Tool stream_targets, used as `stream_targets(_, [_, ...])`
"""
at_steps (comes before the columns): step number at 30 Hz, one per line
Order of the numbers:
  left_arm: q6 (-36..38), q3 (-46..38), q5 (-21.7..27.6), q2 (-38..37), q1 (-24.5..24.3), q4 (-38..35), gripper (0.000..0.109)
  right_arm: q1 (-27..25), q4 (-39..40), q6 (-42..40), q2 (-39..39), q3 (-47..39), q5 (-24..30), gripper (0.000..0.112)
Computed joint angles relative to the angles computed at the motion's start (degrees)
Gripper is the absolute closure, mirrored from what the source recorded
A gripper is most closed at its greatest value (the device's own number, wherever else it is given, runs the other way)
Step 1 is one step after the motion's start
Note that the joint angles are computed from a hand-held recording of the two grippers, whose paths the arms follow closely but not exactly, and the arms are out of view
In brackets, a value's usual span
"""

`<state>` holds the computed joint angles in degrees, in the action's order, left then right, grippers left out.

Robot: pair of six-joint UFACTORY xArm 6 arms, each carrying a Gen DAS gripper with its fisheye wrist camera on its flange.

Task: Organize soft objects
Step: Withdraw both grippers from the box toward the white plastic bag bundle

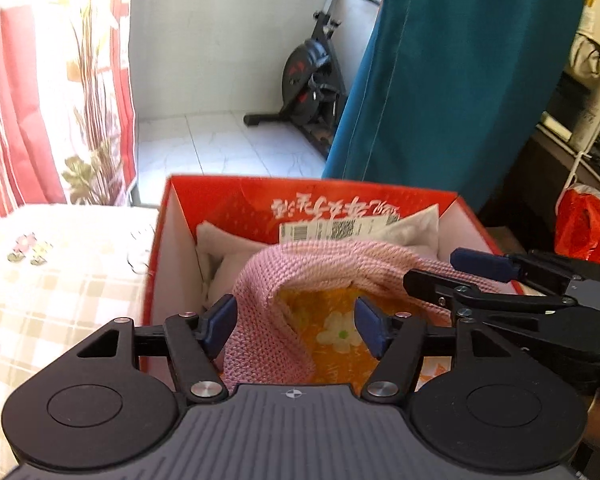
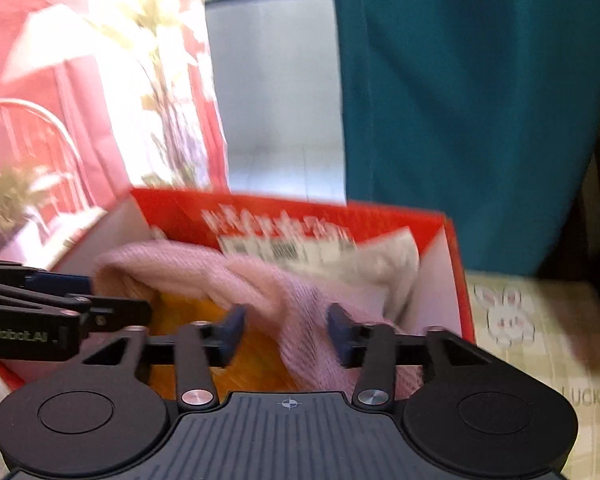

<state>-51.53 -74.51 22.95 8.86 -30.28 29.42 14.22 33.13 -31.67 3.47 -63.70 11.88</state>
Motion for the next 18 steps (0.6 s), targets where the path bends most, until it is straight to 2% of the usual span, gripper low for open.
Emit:
stream_targets(3, [-3.9,2.2,0.6,-3.2,-0.6,4.9,0.041,1.2,7.4,-8.2,-3.1,2.1,-1.8,0.063])
stream_targets(11, [-16.8,12.9,1.1,-14.3,-3.0,17.6,0.041,3.0,21.3,-16.8,-12.4,9.5,-3.4,0.059])
stream_targets(18, [-24.1,21.8,2.5,-21.3,-6.3,21.4,0.041,5.7,32.3,-25.8,-23.2,19.3,-4.8,0.059])
